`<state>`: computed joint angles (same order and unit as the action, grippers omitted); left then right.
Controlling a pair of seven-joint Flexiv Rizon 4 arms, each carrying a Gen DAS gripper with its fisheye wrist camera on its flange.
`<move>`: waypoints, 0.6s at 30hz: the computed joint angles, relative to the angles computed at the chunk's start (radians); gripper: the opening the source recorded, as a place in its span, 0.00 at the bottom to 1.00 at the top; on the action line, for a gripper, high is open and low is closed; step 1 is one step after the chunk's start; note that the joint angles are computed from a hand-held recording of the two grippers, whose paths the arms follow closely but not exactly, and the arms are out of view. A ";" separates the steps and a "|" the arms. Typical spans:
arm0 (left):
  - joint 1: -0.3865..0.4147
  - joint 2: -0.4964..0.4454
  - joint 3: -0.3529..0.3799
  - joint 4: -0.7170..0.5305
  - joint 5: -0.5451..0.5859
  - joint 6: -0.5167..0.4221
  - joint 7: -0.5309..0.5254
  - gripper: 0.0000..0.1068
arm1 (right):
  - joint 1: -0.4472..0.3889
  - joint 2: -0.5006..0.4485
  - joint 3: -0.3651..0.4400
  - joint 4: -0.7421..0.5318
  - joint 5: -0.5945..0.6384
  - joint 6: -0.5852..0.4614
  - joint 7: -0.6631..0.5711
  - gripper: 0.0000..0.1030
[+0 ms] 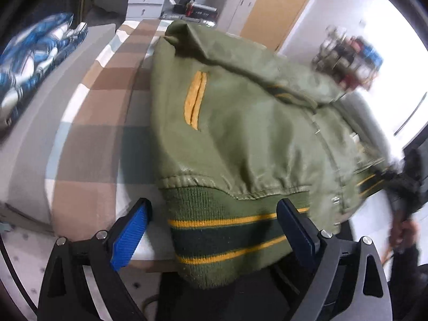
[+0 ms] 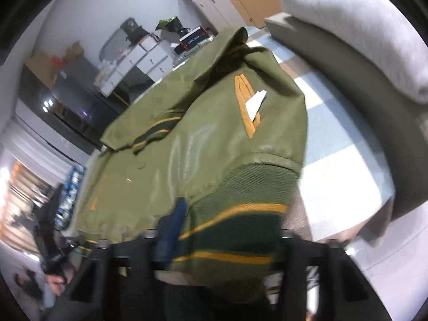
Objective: Fold large clothes
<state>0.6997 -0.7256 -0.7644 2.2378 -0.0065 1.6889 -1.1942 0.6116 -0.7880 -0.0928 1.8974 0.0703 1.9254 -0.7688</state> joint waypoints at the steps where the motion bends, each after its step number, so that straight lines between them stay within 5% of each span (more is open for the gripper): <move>1: -0.061 0.034 0.061 -0.007 -0.012 0.003 -0.017 0.82 | 0.015 0.004 -0.017 0.002 0.002 -0.008 -0.005 0.32; 4: -0.205 0.096 0.210 -0.021 -0.032 -0.001 -0.053 0.70 | 0.055 0.013 -0.059 0.025 0.022 -0.012 -0.016 0.25; 5: -0.219 0.101 0.222 -0.021 -0.033 0.003 -0.049 0.53 | 0.083 0.014 -0.089 0.032 0.026 -0.019 -0.028 0.22; 7: -0.189 0.097 0.185 -0.010 -0.051 -0.006 -0.028 0.37 | 0.153 0.014 -0.161 0.047 0.049 -0.036 -0.039 0.20; 14: -0.296 0.145 0.290 0.010 -0.046 0.041 -0.023 0.15 | 0.254 0.011 -0.262 0.075 0.077 -0.046 -0.044 0.11; 18: -0.292 0.160 0.293 0.034 -0.025 0.076 -0.030 0.09 | 0.299 0.009 -0.299 0.097 0.091 -0.040 -0.060 0.09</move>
<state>0.4081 -0.5655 -0.4717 2.2715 -0.0316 1.7645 -1.2244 0.9103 -0.7790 -0.3917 1.9947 0.1617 1.8851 -0.8290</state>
